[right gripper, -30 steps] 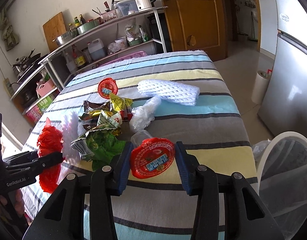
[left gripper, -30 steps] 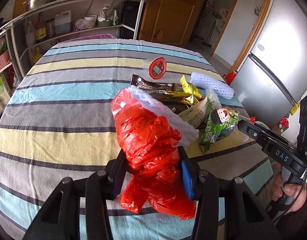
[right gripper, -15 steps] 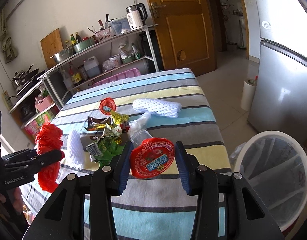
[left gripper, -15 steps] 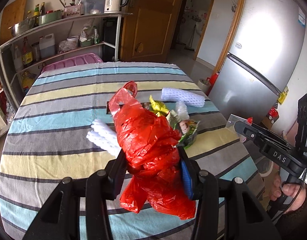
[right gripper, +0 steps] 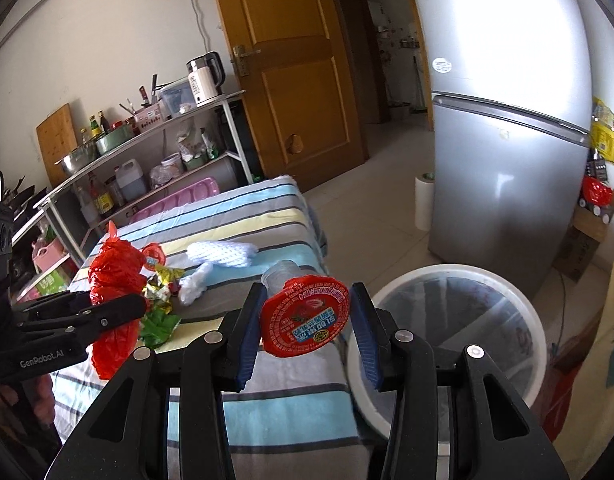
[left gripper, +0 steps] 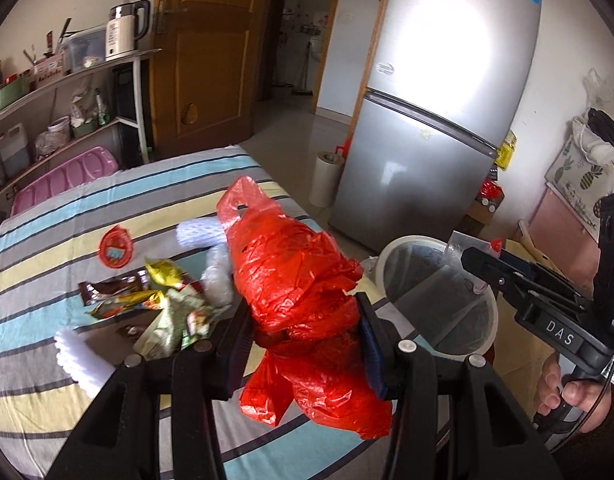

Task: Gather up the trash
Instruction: 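Carry both items over the bin and open both grippers to drop them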

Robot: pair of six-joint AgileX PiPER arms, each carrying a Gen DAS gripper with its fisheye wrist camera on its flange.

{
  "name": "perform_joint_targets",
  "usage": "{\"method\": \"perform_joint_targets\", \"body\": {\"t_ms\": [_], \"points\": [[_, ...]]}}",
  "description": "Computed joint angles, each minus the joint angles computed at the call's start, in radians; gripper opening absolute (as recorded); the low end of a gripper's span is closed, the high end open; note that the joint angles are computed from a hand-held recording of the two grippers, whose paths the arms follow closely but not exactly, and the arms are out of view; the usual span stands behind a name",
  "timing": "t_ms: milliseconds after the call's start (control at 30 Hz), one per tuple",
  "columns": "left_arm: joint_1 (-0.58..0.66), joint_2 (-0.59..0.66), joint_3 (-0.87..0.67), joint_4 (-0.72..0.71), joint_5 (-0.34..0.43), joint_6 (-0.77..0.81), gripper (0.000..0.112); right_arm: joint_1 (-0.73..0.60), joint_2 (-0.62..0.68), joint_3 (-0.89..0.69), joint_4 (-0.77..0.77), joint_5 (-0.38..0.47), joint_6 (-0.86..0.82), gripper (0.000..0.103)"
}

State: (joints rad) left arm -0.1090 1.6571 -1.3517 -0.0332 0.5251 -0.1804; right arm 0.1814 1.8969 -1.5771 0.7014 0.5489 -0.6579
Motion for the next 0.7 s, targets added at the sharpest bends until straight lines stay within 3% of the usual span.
{"method": "perform_joint_targets", "body": {"t_ms": [233,533,700], "points": [[-0.104,0.177,-0.241,-0.035,0.073,0.062,0.050,-0.102,-0.003,0.011,-0.020,-0.006,0.032,0.044],[-0.176,0.438,-0.579,-0.101,0.254,0.116,0.050,-0.178,0.057,-0.016,-0.116,-0.009,0.127,0.044],[-0.215,0.577,-0.768,-0.052,0.369,0.068,0.050,-0.196,0.120,-0.065,-0.220,-0.004,0.216,0.044]]}}
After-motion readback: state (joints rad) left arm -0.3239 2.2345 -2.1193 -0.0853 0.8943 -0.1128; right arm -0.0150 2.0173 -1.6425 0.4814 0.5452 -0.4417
